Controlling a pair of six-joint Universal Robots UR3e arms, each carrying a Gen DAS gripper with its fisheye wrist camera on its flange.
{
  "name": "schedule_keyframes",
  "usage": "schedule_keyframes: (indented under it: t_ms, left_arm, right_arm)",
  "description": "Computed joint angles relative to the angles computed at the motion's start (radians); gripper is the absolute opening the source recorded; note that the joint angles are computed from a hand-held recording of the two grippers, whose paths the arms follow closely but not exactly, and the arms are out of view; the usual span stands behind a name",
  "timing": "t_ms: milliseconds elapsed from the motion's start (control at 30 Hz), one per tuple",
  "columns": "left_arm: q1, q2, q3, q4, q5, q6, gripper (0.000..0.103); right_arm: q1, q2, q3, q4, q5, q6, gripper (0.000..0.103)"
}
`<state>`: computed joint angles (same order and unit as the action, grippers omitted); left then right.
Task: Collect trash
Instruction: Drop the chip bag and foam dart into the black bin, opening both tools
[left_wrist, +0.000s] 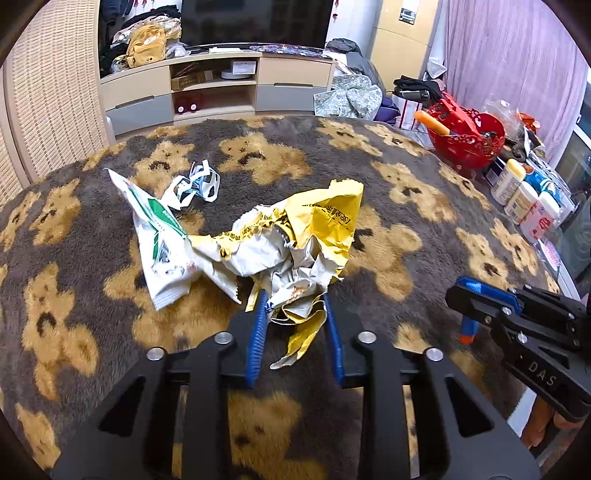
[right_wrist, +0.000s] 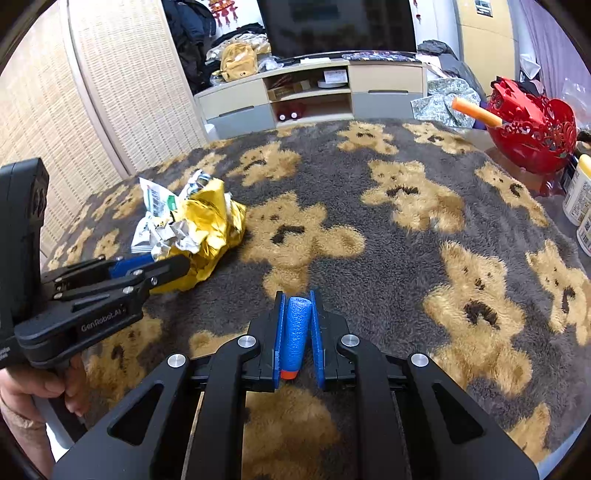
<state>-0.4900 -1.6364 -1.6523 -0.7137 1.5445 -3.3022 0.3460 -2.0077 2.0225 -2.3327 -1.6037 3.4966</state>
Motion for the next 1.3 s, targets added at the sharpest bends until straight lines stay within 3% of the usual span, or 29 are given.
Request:
schedule_keyframes:
  t_ms: [167,367,500,767,1000,1133,1300]
  left_arm:
    - [-0.06,0.122,-0.058,-0.039,0.045,-0.031,0.022]
    - [-0.171,0.301,-0.111,-0.136,0.135,-0.118,0.022]
    - [-0.281,0.392,-0.123,-0.216,0.22,-0.208,0.022]
    - [-0.585,0.498,-0.169,-0.35,0.419,-0.486,0.022]
    - [-0.808,0.493,-0.216,-0.421,0.521,-0.717,0.022]
    - [-0.871,0.485,-0.29,-0.403,0.502,-0.805,0.022]
    - [-0.881,0.474,-0.403,-0.317,0.444,-0.842,0.022]
  right_arm:
    - [0.069,-0.044,-0.044,0.062,-0.048,0.033,0.014]
    - [0.252,-0.075,-0.128,0.168,-0.181,0.134,0.014]
    - [0.438,-0.059,-0.188,0.24,-0.294,0.246,0.014]
    - [0.766,0.001,-0.265,0.364,-0.471,0.494,0.014]
    - [0.968,0.049,-0.23,0.411,-0.505,0.703,0.014]
    - [1.022,0.059,-0.181,0.406,-0.487,0.781,0.014]
    - [1.033,0.056,-0.082,0.341,-0.436,0.83,0.014]
